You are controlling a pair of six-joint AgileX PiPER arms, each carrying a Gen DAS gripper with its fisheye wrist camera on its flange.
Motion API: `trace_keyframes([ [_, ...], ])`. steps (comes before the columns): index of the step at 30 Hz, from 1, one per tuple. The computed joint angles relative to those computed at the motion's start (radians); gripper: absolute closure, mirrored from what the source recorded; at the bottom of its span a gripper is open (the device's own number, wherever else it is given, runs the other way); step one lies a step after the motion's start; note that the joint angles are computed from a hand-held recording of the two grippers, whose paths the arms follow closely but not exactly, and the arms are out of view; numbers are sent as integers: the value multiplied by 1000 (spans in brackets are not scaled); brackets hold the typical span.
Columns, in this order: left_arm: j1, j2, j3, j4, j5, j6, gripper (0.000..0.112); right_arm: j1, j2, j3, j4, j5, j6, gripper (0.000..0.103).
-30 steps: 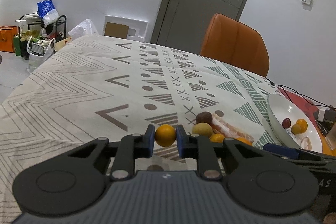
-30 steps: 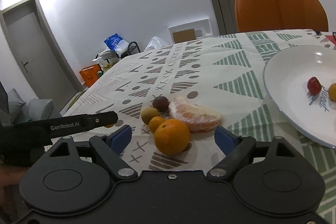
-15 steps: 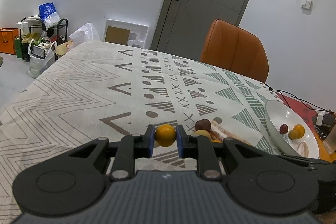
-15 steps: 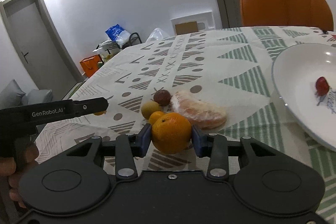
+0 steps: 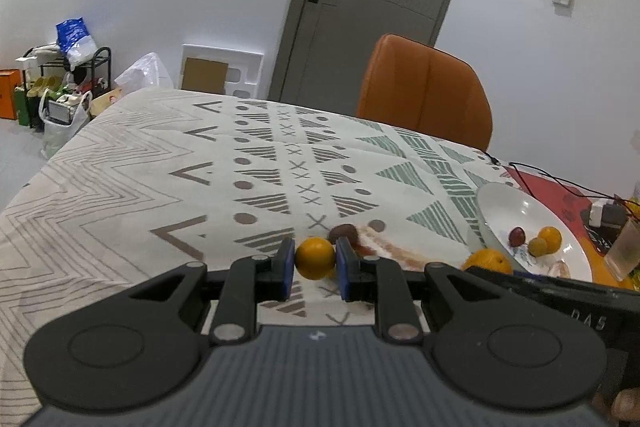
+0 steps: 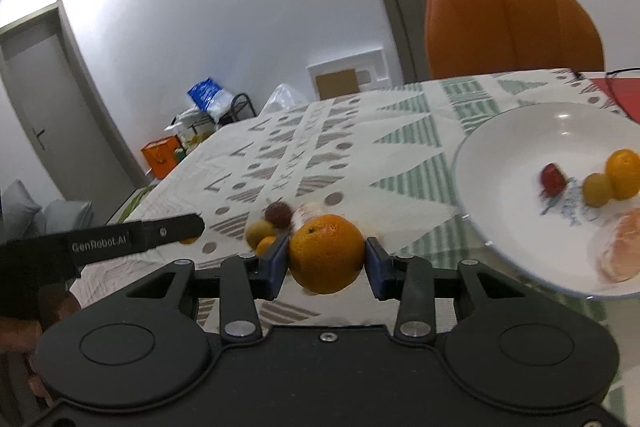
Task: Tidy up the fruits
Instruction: 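Carry the large orange and small orange over the white plate with both grippers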
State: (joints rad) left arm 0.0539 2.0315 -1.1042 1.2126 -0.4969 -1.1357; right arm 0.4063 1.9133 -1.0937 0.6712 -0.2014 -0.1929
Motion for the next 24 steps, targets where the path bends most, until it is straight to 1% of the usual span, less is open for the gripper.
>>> trace_keyframes([
  [3, -25, -1, 2, -15, 2, 16, 92, -11, -26, 34, 6, -25, 1, 65],
  [16, -136, -21, 3, -78, 21, 73, 92, -81, -115, 182, -106, -127, 149, 64],
  [24, -199, -14, -10, -95, 47, 86, 92, -142, -139, 246, -188, -162, 252, 64],
])
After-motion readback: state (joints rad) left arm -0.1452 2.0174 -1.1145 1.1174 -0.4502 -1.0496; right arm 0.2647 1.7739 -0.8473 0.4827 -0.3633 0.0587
